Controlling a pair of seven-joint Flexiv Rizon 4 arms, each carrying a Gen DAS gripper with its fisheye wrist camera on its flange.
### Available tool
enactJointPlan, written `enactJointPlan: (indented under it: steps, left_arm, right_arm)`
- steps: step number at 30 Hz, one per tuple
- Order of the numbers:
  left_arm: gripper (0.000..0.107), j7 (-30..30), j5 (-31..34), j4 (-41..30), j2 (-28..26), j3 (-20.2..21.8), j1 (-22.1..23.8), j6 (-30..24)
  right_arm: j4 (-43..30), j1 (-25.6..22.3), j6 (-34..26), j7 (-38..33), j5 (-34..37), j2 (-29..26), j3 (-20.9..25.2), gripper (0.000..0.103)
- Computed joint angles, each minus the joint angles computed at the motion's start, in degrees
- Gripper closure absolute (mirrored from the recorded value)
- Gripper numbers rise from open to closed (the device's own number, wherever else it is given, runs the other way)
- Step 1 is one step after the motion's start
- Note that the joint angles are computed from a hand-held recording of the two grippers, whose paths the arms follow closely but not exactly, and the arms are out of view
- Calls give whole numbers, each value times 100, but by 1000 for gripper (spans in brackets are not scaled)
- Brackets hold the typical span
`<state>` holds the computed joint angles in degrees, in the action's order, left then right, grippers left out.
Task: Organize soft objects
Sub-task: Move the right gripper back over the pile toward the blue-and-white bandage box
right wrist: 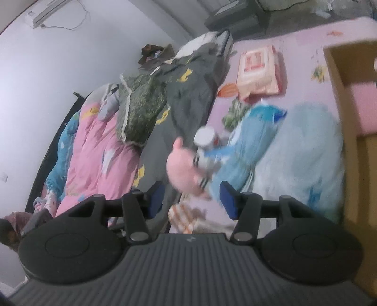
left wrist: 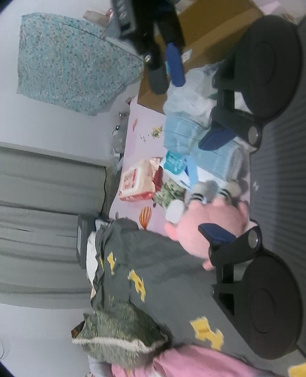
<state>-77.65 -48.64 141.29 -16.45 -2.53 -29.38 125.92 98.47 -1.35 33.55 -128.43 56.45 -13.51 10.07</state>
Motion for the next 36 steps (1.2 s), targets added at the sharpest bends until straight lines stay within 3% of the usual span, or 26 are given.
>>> enactJointPlan:
  steps: [5, 10, 14, 18, 22, 31, 36]
  left_arm:
    - [56, -259, 885, -330, -250, 0, 457, -449]
    - [73, -505, 1470, -616, -534, 127, 649, -998]
    - [77, -838, 1828, -738, -665, 253, 797, -1328]
    - [78, -1025, 1970, -739, -713, 513, 710, -1470]
    - [82, -1404, 2413, -612, -616, 325, 1137, -1555]
    - [87, -1117, 1729, -508, -571, 1320, 2, -1544]
    - [86, -380, 529, -503, -674, 1969, -1063, -1462]
  right_arm:
    - [-731, 380, 584, 854, -880, -652, -68, 49]
    - [-1423, 577, 778, 1447, -1745, -1436, -5, 48]
    - [-1792, 718, 905, 1733, -2340, -1950, 92, 48]
    - [-2229, 653, 475, 2147, -2722, -2426, 288, 48]
    - [-2302, 298, 38, 1938, -2507, -2435, 694, 46]
    - [-1969, -82, -880, 1388, -1755, -1925, 859, 46]
    - [-1546, -70, -1249, 1082, -1652, -1550, 699, 46]
